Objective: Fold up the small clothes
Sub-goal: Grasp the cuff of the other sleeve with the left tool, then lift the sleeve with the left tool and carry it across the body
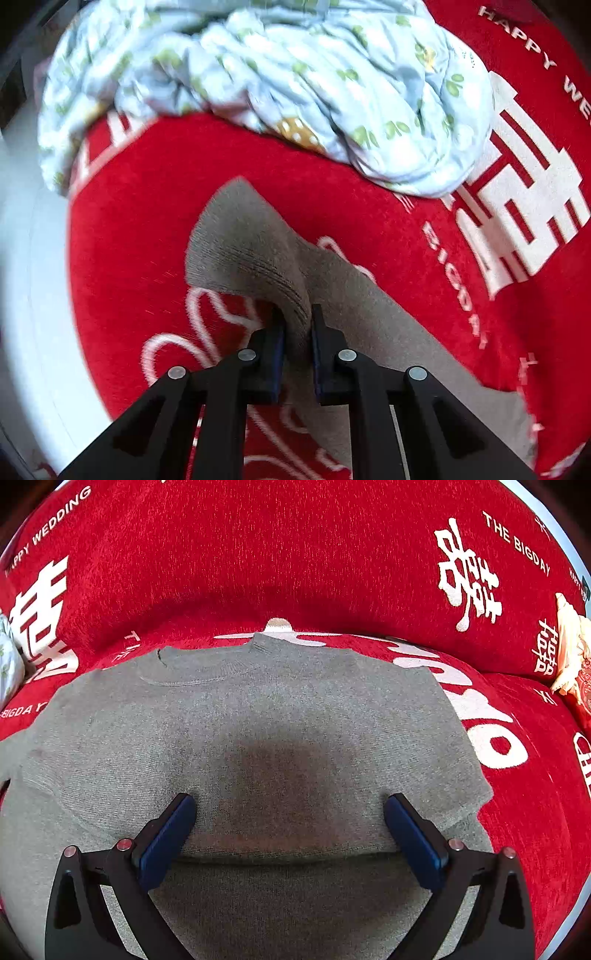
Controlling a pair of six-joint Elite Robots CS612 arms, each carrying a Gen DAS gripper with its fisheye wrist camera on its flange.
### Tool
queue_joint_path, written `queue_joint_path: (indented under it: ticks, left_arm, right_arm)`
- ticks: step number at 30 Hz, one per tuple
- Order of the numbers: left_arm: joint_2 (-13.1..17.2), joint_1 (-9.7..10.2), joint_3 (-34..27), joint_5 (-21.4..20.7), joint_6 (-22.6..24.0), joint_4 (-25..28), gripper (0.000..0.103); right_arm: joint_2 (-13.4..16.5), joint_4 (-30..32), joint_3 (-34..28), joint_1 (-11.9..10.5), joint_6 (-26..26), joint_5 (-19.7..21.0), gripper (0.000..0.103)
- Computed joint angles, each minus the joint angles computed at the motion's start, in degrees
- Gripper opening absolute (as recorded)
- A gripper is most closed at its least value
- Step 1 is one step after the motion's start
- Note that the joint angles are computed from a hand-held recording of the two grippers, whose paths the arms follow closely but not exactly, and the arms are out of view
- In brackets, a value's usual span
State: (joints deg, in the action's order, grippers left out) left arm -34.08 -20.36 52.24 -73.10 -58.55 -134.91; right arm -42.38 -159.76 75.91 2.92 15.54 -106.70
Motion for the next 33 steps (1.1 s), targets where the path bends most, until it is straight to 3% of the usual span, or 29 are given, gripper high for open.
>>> queue_joint_path:
  ticks: [3,6,16,22,33]
  left_arm:
    - [-0.15,-1.05,-0.6,4.55,3.29,2.24,0.011]
    - [-0.7,-1.3,-0.26,5.26,4.28,2.29,0.011]
    - [0.28,-3.65,-5.04,2.69,11.08,2.32,0.011]
    - [2.43,-5.48,-10.5,-0.08,14.29,6.03,0.011]
    - [5.03,-10.02,-17.34,-2.8,21.3,10.98,0.011]
  right_arm:
    - [-0.01,-0.02,0.0,-0.01,0.05,0.03,0.102]
    - [0.0,0.03,-0.02,0.0,0.04,-0.01,0.102]
    - [-0.35,2.58,-0.44,0.05,1.94,0.04,0.102]
    - [-0.62,4.92,-0.93,-0.49,0.64,2.37,0.102]
    - [-0.58,2.17,-0.11,-0.76,0.22,3.4,0.102]
